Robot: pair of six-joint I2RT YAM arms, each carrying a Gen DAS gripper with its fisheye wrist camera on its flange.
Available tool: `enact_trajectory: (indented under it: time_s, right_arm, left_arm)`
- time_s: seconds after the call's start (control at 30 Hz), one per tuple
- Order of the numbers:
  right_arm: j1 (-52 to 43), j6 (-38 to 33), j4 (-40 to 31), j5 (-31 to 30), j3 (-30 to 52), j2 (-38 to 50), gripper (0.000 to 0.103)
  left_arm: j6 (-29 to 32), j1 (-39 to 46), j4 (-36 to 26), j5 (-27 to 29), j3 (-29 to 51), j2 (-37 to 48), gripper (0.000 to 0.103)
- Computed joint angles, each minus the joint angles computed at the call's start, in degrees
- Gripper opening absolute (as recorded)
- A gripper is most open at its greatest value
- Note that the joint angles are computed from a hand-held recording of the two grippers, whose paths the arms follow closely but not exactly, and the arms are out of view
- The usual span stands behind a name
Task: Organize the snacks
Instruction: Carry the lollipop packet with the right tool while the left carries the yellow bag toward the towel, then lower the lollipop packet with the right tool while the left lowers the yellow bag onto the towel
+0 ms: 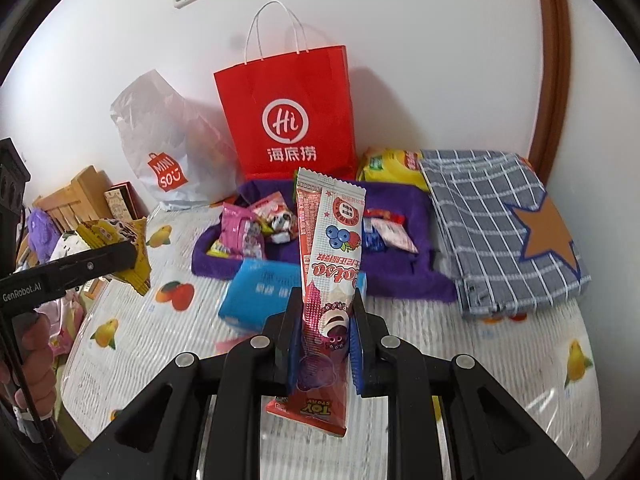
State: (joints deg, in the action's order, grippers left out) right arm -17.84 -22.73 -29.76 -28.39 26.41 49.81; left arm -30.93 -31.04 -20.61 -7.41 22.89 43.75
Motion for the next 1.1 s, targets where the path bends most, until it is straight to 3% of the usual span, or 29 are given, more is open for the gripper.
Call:
enact_trajectory:
  time_s: [0.13, 0.4, 1.1]
  right_arm:
    - [4.49, 3.64, 5.09, 2.18, 1.93, 4.81, 0.020]
    - [8.38, 6.81, 12.71, 5.36, 5.48, 14.95, 0.020]
    - [14.27, 11.51, 22.43, 10.42, 23.51, 42.80, 0.020]
  left_arm:
    - [2.59, 4.66, 3.66, 3.66, 1.83, 5.65, 0.059]
    - [5.58, 8.15, 7.92, 5.57, 5.68, 14.48, 0.059]
    - [10.46, 15.75, 15.46, 8.83, 18.40, 36.47, 0.059]
